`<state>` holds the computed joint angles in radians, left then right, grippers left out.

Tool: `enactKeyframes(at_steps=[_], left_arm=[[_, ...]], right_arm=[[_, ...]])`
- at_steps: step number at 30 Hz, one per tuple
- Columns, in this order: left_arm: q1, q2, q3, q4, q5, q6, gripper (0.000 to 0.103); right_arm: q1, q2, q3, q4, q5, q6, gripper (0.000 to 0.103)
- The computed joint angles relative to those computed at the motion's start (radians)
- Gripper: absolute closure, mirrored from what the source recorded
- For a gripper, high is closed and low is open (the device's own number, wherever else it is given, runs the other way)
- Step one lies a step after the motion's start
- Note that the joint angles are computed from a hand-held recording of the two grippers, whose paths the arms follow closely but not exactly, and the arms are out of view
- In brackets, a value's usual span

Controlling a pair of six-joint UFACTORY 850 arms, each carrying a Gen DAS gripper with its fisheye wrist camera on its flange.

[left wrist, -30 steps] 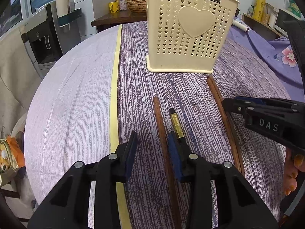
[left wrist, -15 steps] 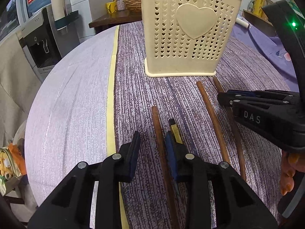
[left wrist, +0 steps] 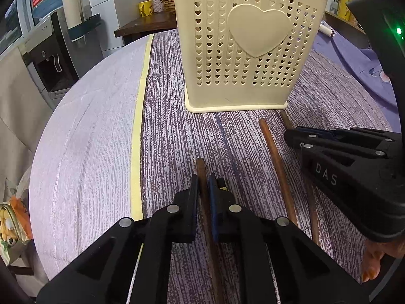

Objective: Organize utensils
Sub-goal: 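Grasp a wooden chopstick with each gripper and lift them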

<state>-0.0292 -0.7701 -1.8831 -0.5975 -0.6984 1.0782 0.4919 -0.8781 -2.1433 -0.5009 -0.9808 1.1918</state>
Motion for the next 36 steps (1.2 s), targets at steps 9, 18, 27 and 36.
enactKeyframes(at_steps=[9, 18, 27, 36], left_arm=[[0.004, 0.002, 0.008, -0.022, 0.001, 0.001, 0.095], [0.029, -0.003, -0.024, -0.086, -0.048, 0.007, 0.095], [0.095, 0.063, -0.018, -0.283, -0.137, 0.128, 0.096], [0.155, 0.13, 0.005, -0.418, -0.217, 0.236, 0.096]], right_arm=[[-0.005, 0.056, 0.098, -0.02, 0.087, 0.052, 0.094], [0.007, 0.208, 0.32, -0.147, 0.276, 0.212, 0.096], [0.055, 0.387, 0.493, -0.447, 0.391, 0.465, 0.096], [0.097, 0.523, 0.622, -0.684, 0.423, 0.631, 0.096]])
